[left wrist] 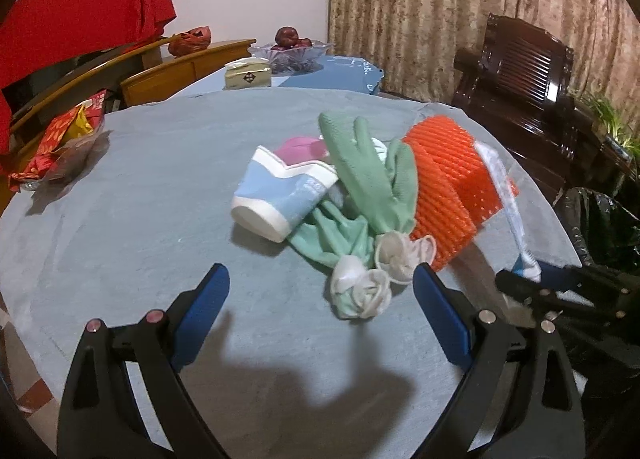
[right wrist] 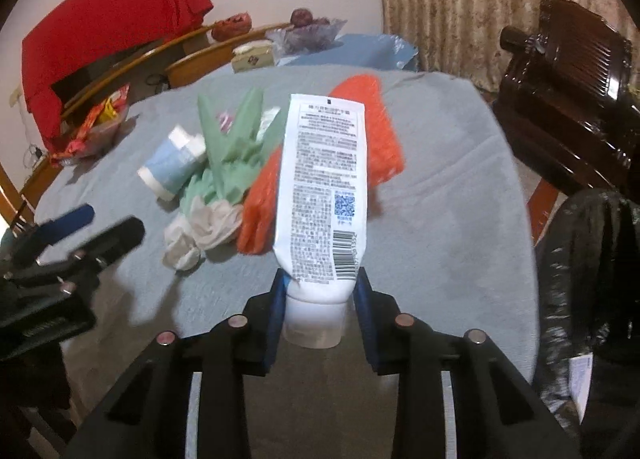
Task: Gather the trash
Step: 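Grasp the green rubber glove with the left gripper while the right gripper holds the tube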
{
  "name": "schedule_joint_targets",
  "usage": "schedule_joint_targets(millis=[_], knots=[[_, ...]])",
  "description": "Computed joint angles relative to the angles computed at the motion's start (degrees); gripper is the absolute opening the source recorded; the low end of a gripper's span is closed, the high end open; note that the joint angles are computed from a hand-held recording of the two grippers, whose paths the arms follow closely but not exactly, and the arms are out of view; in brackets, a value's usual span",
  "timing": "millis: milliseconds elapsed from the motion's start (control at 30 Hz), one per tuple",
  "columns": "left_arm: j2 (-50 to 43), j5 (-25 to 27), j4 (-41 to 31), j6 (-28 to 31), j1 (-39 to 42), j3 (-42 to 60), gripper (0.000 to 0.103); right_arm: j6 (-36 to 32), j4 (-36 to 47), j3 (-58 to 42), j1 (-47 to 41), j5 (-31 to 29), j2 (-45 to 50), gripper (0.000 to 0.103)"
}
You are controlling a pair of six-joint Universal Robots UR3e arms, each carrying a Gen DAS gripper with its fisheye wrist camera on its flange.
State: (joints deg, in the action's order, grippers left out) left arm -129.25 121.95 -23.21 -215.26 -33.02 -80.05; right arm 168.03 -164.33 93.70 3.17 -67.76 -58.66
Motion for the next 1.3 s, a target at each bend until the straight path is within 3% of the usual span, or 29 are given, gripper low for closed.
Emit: schedule_joint_targets(millis=[300, 533, 700, 867, 1000, 1300], knots=[[-3.7, -2.3, -2.7, -1.1, 1.1, 5.6, 0.074, 0.2, -0.6, -2.4, -0.8, -1.3, 0.8, 0.033], [-8.9, -2.5, -3.5, 2.4, 0.8, 15.3, 0.07, 0.5, 0.0, -4.0, -1.2, -1.6, 1.5, 0.033], [-14.7, -4.3, -7.4, 4.1, 1.8, 25.3, 0.055, 1.0, 0.2, -4.7, -1.9, -1.8, 1.8, 0.033], [-19.5, -5.9, -12.3, 4.5, 3.4, 33.9, 0.048, 1.0, 0.6, -5.8, -2.3, -1.9, 2.5, 0.033], [-20.5, -9.1, -12.1, 4.8, 4.7, 34.9, 0.025, 0.7, 1.3, -7.1, -2.2, -2.0, 3.4, 0.033], [-17.4, -8.1, -10.1, 3.8, 4.0, 31.3, 0.013, 0.6, 1.5, -6.7, -3.0, -0.8, 2.9, 0.031]])
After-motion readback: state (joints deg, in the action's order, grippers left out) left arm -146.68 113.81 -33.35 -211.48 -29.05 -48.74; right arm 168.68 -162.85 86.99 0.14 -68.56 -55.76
